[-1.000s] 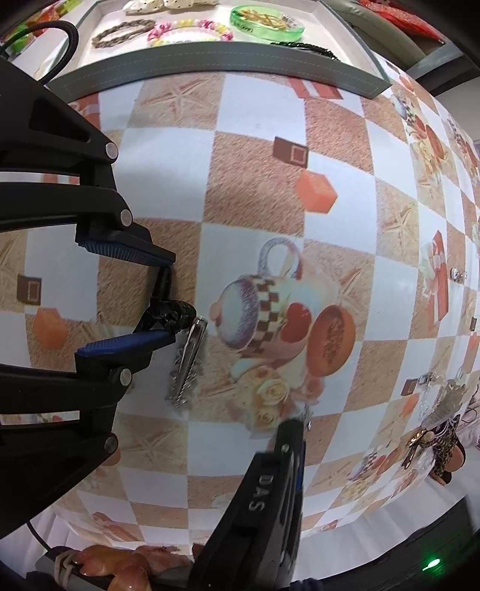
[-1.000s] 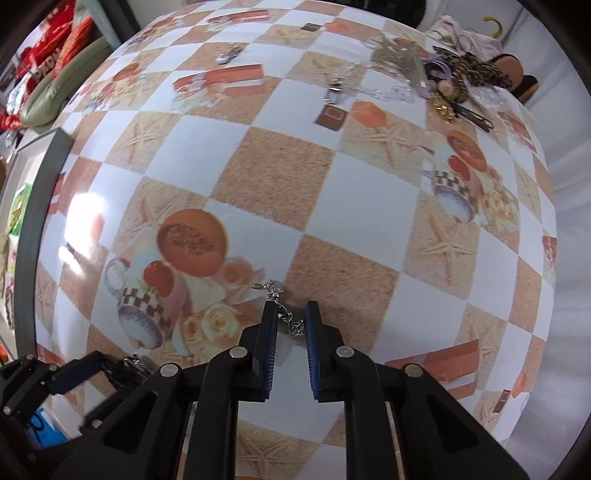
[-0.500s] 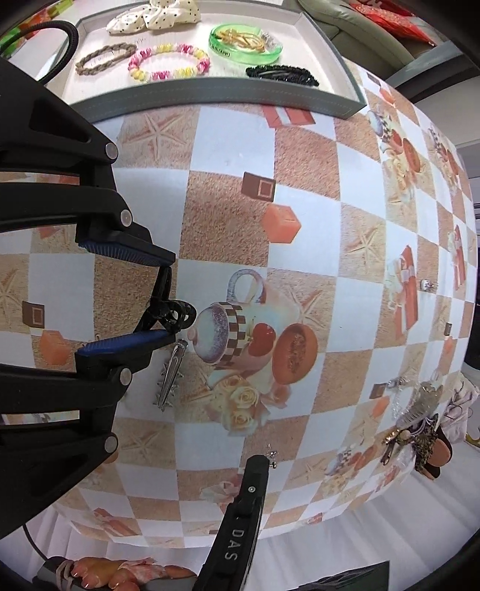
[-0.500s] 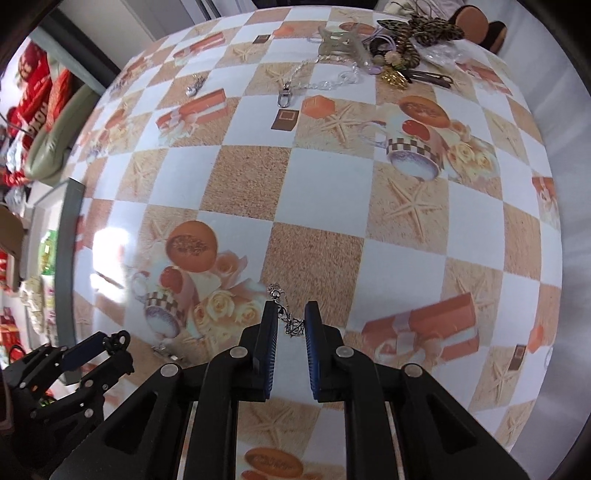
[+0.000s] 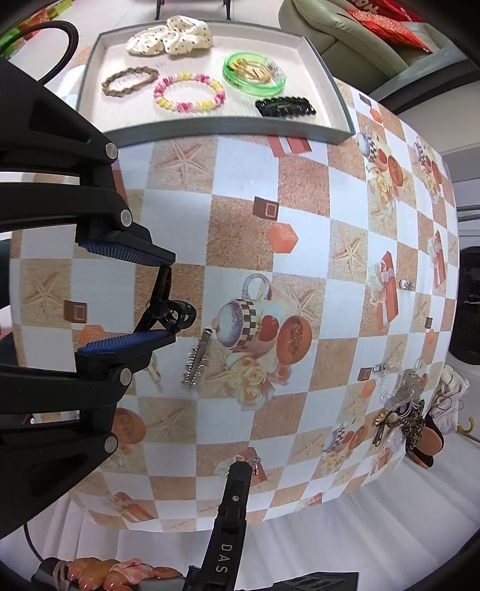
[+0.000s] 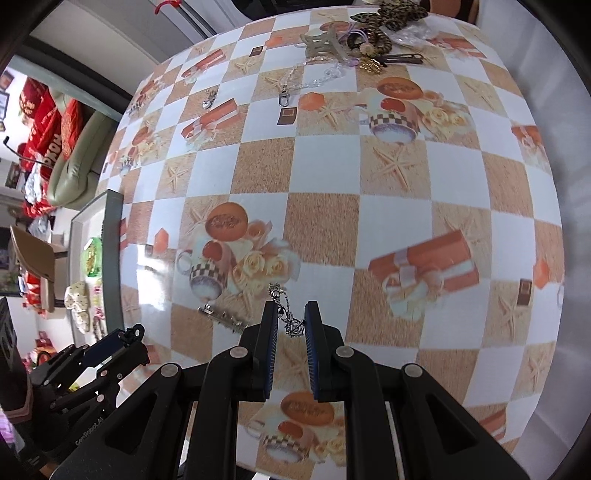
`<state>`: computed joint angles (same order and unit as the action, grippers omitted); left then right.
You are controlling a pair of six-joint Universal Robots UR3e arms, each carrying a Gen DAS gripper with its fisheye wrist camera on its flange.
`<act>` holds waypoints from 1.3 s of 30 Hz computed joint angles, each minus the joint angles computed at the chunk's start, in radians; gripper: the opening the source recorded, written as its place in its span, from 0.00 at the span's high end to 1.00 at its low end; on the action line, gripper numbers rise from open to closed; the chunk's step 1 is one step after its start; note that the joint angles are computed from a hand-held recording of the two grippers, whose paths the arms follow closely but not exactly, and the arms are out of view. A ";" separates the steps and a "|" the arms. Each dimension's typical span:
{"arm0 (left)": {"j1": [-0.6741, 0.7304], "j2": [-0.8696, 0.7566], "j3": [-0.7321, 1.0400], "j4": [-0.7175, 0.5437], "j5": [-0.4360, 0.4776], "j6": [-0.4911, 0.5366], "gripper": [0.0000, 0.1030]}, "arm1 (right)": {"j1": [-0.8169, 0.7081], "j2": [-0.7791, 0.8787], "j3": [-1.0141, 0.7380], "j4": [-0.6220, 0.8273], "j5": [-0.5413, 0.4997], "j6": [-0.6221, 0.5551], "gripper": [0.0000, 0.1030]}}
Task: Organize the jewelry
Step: 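Carry the black claw clip and silver charm to the tray with both tools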
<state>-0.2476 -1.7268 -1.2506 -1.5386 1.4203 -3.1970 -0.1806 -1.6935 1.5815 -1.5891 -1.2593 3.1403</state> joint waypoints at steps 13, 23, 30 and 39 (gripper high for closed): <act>0.123 0.130 -0.032 -0.052 0.004 0.066 0.61 | 0.046 -0.042 -0.035 0.042 0.038 0.040 0.84; 0.350 0.218 -0.118 -0.098 -0.063 0.337 0.61 | 0.245 0.033 -0.093 -0.084 -0.020 0.295 0.84; 0.567 0.288 -0.206 -0.142 -0.100 0.539 0.61 | 0.416 0.171 -0.230 -0.130 -0.061 0.453 0.84; 0.797 0.348 -0.305 -0.169 -0.106 0.716 0.61 | 0.623 0.481 -0.605 -0.105 -0.080 0.542 0.84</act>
